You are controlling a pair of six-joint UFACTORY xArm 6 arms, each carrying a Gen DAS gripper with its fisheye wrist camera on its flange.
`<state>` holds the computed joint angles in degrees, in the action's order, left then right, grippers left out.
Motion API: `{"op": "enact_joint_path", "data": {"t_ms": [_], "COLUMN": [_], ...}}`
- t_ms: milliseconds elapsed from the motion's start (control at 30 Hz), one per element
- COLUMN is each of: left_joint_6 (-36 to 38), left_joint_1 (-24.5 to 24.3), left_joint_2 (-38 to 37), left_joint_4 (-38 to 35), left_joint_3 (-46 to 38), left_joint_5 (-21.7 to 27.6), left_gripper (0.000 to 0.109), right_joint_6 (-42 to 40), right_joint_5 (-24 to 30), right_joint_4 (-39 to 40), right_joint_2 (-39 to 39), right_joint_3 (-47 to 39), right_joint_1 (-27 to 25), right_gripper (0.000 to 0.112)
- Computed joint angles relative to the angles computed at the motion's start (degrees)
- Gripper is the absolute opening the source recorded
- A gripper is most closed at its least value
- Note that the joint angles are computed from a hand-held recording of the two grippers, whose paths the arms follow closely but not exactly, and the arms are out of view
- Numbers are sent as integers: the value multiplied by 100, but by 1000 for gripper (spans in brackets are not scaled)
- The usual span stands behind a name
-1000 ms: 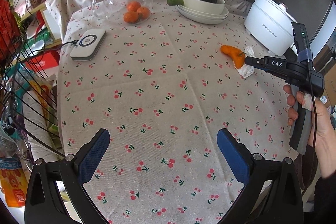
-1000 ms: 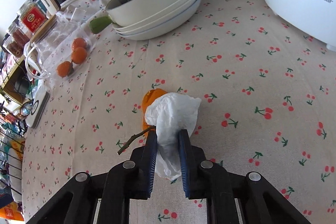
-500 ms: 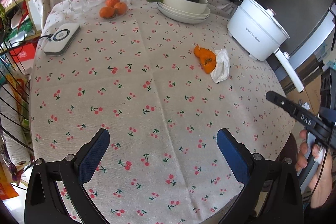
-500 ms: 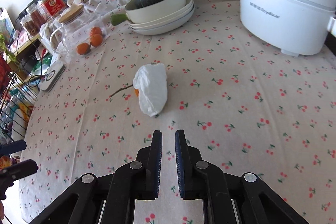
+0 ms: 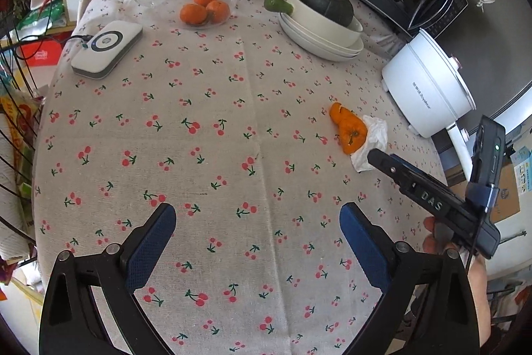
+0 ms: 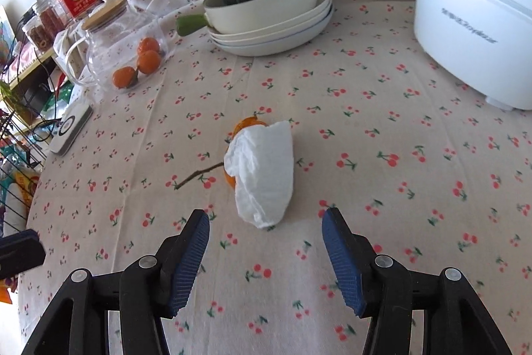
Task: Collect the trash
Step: 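Grasp the white tissue with right tool, then grasp the orange pepper with left tool while right tool holds the tissue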
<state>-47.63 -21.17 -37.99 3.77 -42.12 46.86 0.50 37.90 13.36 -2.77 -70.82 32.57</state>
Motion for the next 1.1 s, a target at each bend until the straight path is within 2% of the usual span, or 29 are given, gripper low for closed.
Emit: {"op": "enact_joint_path", "data": {"t_ms": [67,133,167,200,267,400,500,667,733,800,933,1033,1100], "left_joint_6": [76,139,166,193,206,216,138,499,599,690,656,680,620], "left_joint_1": [-8,-25,-34,-40,-81,-226,-323,-426,-484,-517,-568,-583,-606], "left_joint_2": [56,118,145,175,223,373,627,1439,1826,2203,2946,3464,3736], "left_joint_4": [-6,23,17,-1,4,39,289,351,424,490,737,862,1026], "left_joint_3": [-1,-30,-45,-62,-105,-256,-466,-947,-1215,-1499,-2135,-2566,-2764], "left_joint_5": [11,-3,-36,-83,-174,-274,-315,-609,-705,-841,-901,-842,-821], "left_gripper": [99,99,99,99,99,99,99,96,93,91,89,84,77], "right_joint_6": [12,-78,-197,-315,-664,-1089,-1145,-1329,-1204,-1443,-1728,-1954,-2073], "right_joint_5": [-37,-50,-80,-150,-184,-117,67,374,412,446,459,446,459], "right_joint_4": [70,233,374,488,842,1126,1058,953,690,1003,1155,1459,1547], "right_joint_2": [312,516,544,507,353,-220,-756,-1531,-1607,-1662,-1626,-1558,-1519], "right_joint_3": [-210,-354,-364,-316,-177,246,581,1070,1075,1101,1101,1116,1144], "right_joint_1": [14,5,-4,-7,-31,-131,-304,-767,-951,-1171,-1426,-1598,-1681], "right_gripper": [58,41,22,17,13,11,11,11,11,12,12,12,13]}}
